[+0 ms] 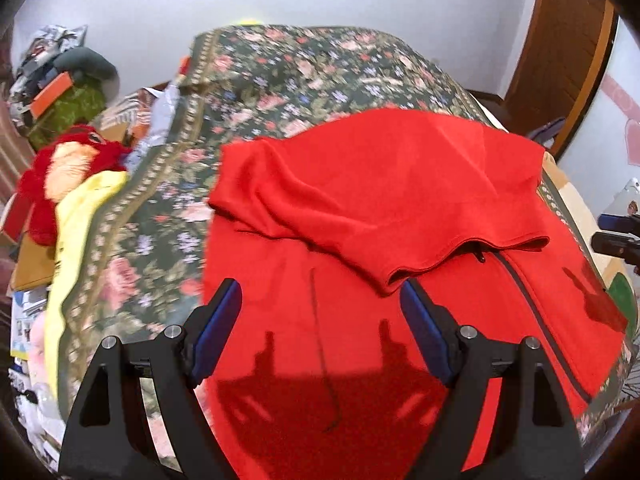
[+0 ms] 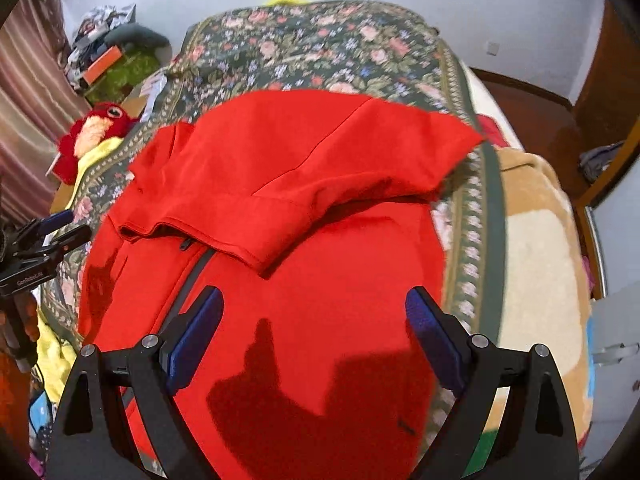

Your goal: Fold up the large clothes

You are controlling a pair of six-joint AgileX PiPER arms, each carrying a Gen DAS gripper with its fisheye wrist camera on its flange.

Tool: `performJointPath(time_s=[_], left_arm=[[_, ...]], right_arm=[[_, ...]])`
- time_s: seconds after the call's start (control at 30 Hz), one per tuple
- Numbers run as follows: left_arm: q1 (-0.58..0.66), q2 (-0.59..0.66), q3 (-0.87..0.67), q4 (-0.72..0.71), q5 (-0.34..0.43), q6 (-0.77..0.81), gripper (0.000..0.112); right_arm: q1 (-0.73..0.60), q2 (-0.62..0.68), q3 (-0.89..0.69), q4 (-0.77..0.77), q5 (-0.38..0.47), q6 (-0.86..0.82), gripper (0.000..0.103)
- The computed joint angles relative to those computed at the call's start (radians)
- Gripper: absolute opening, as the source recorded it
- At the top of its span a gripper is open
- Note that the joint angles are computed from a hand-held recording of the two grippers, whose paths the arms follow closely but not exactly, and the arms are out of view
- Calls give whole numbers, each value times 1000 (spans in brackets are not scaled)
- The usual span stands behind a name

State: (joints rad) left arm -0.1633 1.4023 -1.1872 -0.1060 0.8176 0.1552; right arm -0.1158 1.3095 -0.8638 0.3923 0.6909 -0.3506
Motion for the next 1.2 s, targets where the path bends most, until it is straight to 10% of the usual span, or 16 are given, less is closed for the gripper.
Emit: performJointPath(time_s=[0.43,0.9,1.2], left_arm=[[302,-135,164,-143,75,152,81],[681,5,354,-487,304,476,81],[644,21,410,-500,232,486,81]], right_arm=[[-204,-149,128,107,65,-118,91],[-492,-90,248,326,255,-362,91],[-557,-24,293,499,285,-488,87]])
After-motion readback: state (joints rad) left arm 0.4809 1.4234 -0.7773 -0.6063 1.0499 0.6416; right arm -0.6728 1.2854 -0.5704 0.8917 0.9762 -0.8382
